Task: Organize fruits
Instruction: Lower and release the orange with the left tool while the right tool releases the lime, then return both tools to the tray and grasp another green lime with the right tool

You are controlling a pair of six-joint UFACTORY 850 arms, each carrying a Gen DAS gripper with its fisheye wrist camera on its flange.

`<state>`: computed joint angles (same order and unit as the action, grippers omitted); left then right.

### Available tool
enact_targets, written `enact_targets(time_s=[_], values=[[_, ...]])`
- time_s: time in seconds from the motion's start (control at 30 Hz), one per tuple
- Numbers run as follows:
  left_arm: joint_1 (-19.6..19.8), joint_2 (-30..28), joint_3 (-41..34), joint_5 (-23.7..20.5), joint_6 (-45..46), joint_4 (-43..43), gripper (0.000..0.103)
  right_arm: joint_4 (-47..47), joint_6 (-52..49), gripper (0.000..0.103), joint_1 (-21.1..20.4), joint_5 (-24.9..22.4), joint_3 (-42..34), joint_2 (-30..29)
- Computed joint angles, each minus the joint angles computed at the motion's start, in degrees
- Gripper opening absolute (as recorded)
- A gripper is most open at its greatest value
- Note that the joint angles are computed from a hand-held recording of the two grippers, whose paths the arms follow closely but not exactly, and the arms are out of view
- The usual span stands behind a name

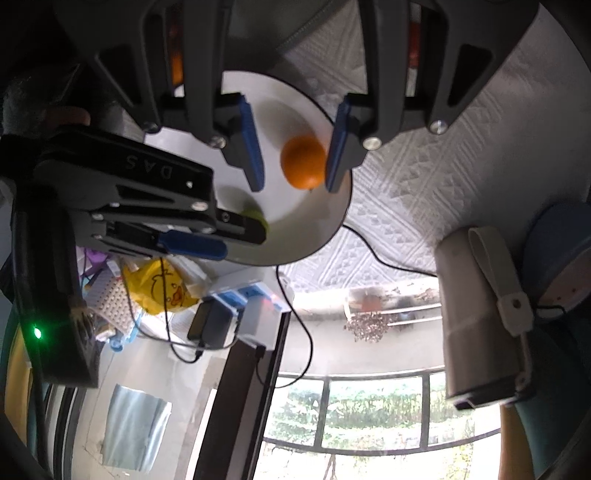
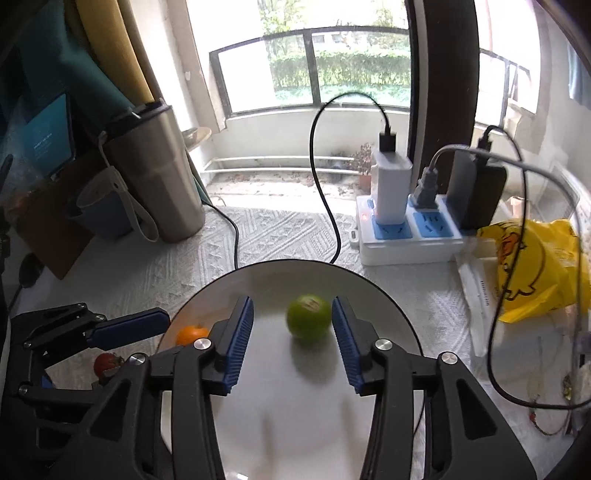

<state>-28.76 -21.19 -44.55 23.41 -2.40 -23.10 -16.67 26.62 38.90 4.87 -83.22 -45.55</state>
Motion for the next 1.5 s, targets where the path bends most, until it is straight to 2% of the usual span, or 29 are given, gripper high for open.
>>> enact_targets(time_s=[0.1,0.23,0.57,0.77,0.93,1.2,1.5], values=[[-0.47,1.86,1.84,0.91,0.75,-1.71,0.042,5.61,-5.47,0.047,0.3,0.45,1.46,1.34],[-1.35,4.11,4.12,2.05,1.89,-4.17,0.043,16.71,-15.92,0.047,0.84,1.65,4.71,4.11],[-4.49,11.34,10.59,5.65,6.68,-11.98,0.045,29.88,-27.96,0.047,2.84,4.71,12.29,10.78],[-6.7,14.59,13.63,7.03,7.18,-14.41,0.047,34.49,-31.89,0.047,4.17,6.68,16.38,14.16],[-8.78,17.27,16.42,8.59,7.62,-16.58,0.066,37.72,-34.74,0.047,5.24,8.06,20.1,17.13],[-11.11,20.45,20.16,9.78,8.06,-20.72,0.069,41.8,-37.46,0.047,6.95,9.86,25.53,20.96],[-13.57,20.11,22.24,10.51,4.5,-21.46,0.071,41.89,-36.52,0.047,8.77,10.05,29.71,22.69]])
